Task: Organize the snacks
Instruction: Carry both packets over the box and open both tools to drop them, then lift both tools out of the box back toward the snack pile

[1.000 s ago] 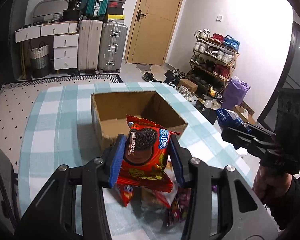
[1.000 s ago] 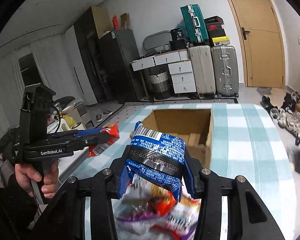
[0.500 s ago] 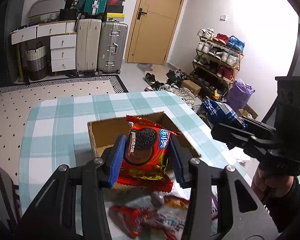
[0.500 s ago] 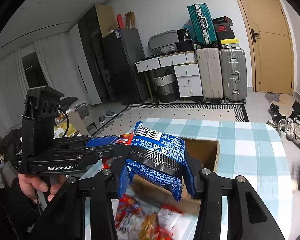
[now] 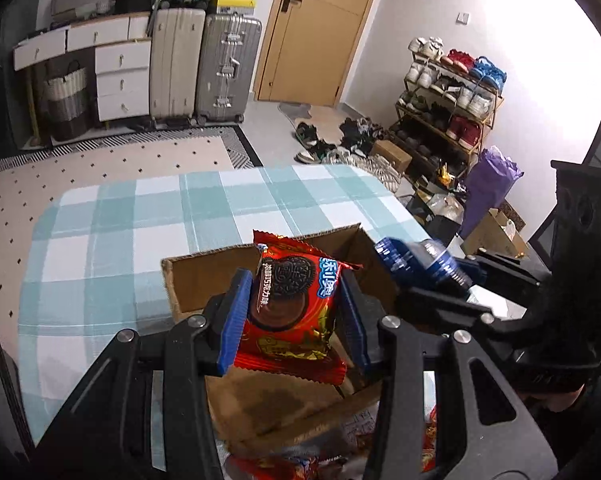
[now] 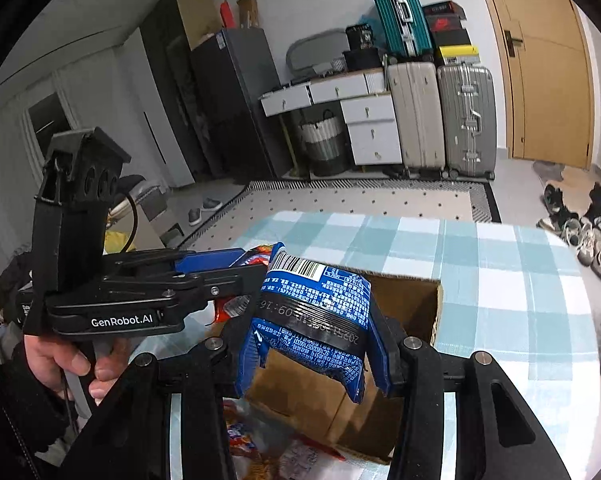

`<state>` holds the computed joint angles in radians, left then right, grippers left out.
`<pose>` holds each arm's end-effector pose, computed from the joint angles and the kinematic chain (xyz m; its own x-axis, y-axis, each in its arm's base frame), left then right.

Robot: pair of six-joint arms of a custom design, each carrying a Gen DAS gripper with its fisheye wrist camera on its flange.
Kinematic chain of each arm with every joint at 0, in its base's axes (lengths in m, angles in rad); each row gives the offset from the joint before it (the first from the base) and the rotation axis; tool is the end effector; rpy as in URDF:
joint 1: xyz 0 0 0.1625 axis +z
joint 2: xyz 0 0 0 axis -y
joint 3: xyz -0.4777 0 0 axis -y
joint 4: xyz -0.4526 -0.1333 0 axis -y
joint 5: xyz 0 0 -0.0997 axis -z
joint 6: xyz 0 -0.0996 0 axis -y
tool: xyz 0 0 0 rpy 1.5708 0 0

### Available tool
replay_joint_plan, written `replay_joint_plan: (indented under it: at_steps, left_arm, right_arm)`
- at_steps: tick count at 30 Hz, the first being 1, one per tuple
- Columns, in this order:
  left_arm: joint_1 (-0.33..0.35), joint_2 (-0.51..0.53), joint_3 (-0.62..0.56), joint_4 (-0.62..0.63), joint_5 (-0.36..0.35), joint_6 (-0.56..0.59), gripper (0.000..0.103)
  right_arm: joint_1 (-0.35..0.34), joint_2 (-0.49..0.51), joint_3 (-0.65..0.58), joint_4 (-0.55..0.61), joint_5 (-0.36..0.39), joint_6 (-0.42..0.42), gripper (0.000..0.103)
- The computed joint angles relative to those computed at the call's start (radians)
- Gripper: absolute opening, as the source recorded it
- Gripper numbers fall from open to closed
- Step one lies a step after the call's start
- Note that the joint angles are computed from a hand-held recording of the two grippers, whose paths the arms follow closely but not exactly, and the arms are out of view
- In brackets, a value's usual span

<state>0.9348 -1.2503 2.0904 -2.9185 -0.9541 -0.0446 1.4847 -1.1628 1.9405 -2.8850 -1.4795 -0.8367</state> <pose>-0.1904 -0.5793 0.2563 -0.8456 0.2268 -0.4832 0.4819 0.7139 -0.5081 0.0861 -0.6583 0.2491 -0.7222 -0.6095 0.3270 -0.6901 0.6028 -0.4006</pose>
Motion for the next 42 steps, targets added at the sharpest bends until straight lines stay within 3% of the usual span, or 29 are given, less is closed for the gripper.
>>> replay_joint_plan:
  at_steps: [4,6,7,8,9,11,21,39,42]
  left_arm:
    - [0.032,0.043,-0.022,0.002,-0.013,0.008,0.043]
    - [0.036,0.059,-0.029,-0.004,0.019,0.003,0.059]
    - [0.039,0.061,-0.027,-0.015,0.021,0.010,0.074]
    - [0.039,0.064,-0.025,-0.022,0.028,0.016,0.082]
    - [0.039,0.065,-0.020,-0.039,0.037,0.022,0.082]
    - [0.037,0.060,-0.011,-0.052,0.041,0.033,0.082]
    - [-0.018,-0.004,0.064,-0.073,0.089,0.004,0.082]
    - [-0.252,-0.183,0.258,0.043,0.254,-0.211,0.088]
    - [-0.289,-0.211,0.294,0.068,0.277,-0.266,0.096]
  right_arm:
    - [-0.007,0.036,-0.010,-0.022,-0.041,-0.014,0.047]
    - [-0.012,0.053,-0.014,-0.052,-0.059,-0.017,0.063]
    - [-0.020,0.058,-0.014,-0.064,-0.054,-0.020,0.065]
    - [-0.027,0.059,-0.011,-0.079,-0.045,-0.020,0.067]
    - [-0.033,0.058,-0.010,-0.086,-0.039,-0.016,0.074]
    - [-0.045,0.050,-0.006,-0.095,-0.019,-0.003,0.078]
    - [-0.048,-0.044,0.072,-0.124,0.015,-0.030,0.078]
    - [-0.070,-0.284,0.288,-0.197,0.098,-0.090,0.087]
    - [-0.089,-0.328,0.325,-0.200,0.113,-0.103,0.087]
